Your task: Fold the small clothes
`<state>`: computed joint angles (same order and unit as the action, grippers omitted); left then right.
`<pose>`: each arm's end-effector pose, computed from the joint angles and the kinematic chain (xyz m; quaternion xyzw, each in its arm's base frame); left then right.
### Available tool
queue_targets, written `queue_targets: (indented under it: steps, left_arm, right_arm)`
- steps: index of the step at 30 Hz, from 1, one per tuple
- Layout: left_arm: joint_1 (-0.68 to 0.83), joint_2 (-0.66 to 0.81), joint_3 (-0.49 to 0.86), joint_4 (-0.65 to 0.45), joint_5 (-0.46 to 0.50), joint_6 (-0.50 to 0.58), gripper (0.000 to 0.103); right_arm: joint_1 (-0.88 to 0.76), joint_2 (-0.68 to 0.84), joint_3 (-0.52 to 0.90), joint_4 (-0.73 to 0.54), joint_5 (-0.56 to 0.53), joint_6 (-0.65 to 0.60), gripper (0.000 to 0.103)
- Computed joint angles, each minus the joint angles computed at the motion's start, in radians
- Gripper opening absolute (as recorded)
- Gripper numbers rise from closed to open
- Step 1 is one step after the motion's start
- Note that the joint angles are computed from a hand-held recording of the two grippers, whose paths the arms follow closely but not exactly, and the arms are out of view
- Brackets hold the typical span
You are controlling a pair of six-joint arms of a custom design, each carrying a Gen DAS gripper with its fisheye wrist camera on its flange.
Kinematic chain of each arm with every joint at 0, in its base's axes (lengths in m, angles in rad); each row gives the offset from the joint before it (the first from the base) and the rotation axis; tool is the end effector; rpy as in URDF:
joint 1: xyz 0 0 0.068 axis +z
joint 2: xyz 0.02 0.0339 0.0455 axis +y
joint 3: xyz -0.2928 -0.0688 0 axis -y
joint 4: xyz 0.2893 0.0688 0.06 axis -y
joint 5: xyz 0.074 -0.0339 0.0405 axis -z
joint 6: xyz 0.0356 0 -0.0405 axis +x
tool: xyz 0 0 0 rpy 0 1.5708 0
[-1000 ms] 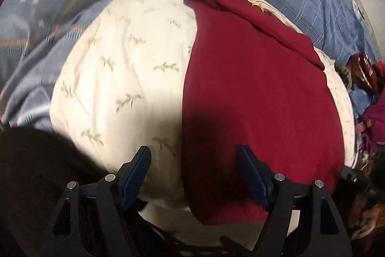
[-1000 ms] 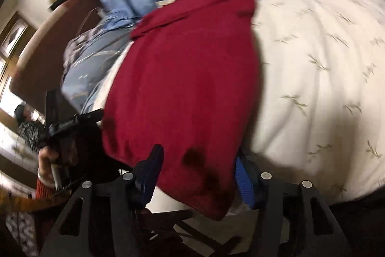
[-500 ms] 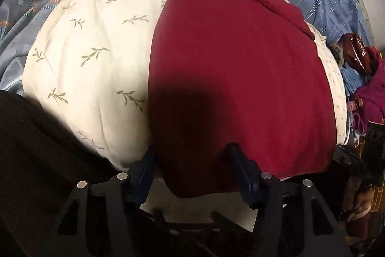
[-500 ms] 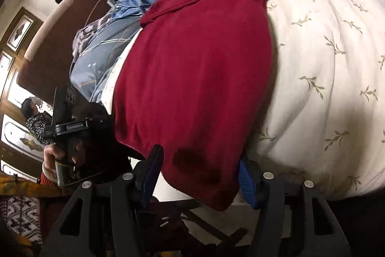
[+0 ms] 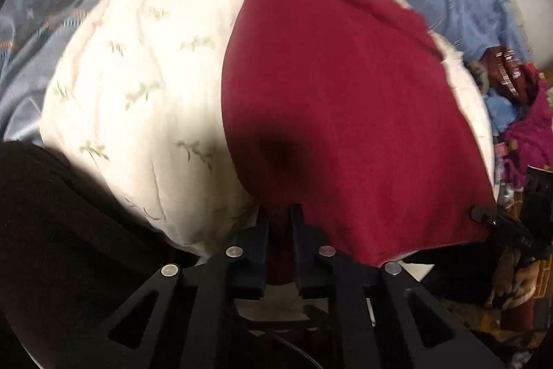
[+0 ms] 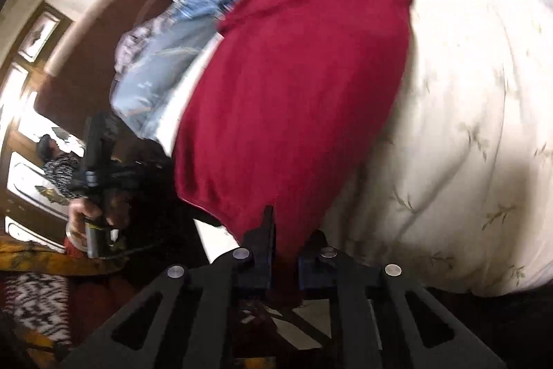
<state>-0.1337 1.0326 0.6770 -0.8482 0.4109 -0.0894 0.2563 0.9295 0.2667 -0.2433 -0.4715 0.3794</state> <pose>0.1966 -0.0408 0.2209 0.0585 0.9615 -0.2192 0.1552 0.1652 0.0600 0.1342 -0.0195 0.9221 0.3089 0.2323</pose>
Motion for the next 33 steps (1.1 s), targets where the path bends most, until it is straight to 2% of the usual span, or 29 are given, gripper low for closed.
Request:
queue_targets:
  steps: [5,12,15,17,22,27,33]
  left_arm:
    - [0.092,-0.032,0.074,-0.033,0.152,0.067,0.006]
    - [0.145,0.031,0.136,0.116,0.190,0.017,0.006]
    - [0.131,0.017,0.121,0.206,0.141,-0.021,0.006]
    - [0.099,0.001,0.107,0.258,0.057,-0.049,0.006]
    - [-0.039,-0.004,0.099,0.345,-0.151,-0.125,0.006]
    - [-0.125,0.017,0.092,0.395,-0.249,-0.172,0.006]
    - [-0.136,0.079,0.121,0.433,-0.265,-0.178,0.006]
  right_arm:
    - [-0.069,-0.091,0.035,0.006,-0.092,0.029,0.009]
    - [-0.116,0.008,0.115,0.172,-0.054,0.092,0.009]
    - [-0.165,0.082,0.149,0.271,-0.054,0.109,0.009]
    - [-0.168,0.140,0.173,0.328,-0.028,0.128,0.009]
    - [-0.151,0.254,0.243,0.340,0.057,0.095,0.009]
    - [-0.149,0.309,0.285,0.322,0.114,0.065,0.009]
    - [-0.153,0.316,0.290,0.316,0.142,0.067,0.009]
